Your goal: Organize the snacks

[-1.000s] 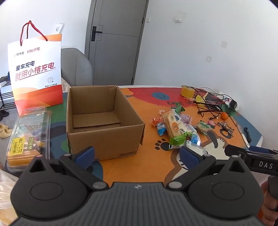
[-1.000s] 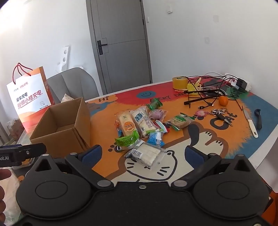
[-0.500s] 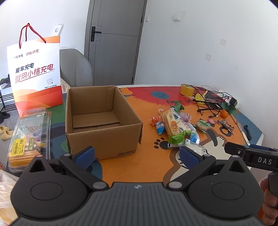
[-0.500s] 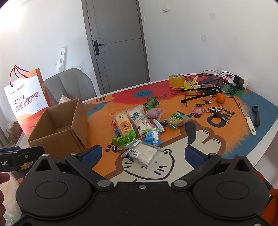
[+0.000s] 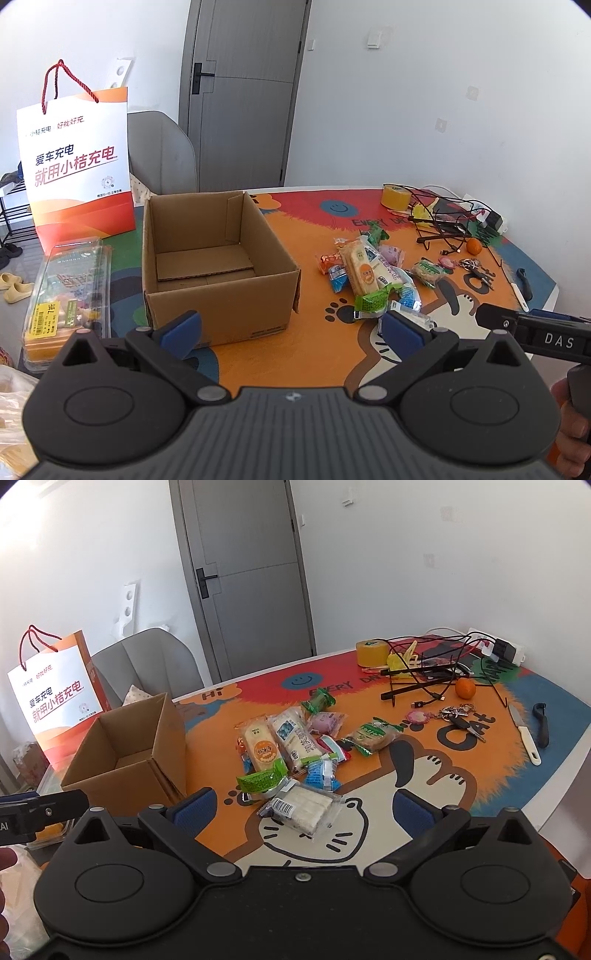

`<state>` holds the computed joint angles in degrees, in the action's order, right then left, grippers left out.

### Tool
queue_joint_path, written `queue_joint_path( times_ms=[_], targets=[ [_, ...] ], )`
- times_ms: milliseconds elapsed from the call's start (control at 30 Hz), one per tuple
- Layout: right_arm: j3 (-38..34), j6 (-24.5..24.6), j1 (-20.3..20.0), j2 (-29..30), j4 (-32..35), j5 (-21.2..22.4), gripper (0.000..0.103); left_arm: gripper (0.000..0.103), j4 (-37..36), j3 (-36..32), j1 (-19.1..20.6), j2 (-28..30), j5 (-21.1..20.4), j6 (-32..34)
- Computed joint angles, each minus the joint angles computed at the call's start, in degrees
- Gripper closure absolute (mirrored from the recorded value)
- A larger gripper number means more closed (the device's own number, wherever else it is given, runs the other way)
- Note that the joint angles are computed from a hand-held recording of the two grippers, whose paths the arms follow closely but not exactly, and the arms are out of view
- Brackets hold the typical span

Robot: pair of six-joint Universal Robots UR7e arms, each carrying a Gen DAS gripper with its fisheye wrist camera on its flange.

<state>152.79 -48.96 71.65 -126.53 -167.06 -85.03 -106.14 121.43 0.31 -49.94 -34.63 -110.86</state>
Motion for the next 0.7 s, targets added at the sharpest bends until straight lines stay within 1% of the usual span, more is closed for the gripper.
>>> queue_joint_path(
  times_ms=[200, 500, 700],
  targets=[
    [-0.2, 0.08, -0.31, -0.64, 0.6, 0.38, 0.0, 0.0, 0.58, -0.33, -0.03, -0.14, 0.21, 0.31],
    [-0.32, 0.16, 0.41, -0.07, 0.41, -0.6, 0.0, 0.0, 3.18, -0.43, -0.5, -0.93, 0.21, -2.36],
    [-0.18, 0.1, 0.54, 0.03, 0.02, -1.0, 0.0, 0.0, 2.47, -0.23, -0.43, -0.97, -0.03, -1.74]
  ],
)
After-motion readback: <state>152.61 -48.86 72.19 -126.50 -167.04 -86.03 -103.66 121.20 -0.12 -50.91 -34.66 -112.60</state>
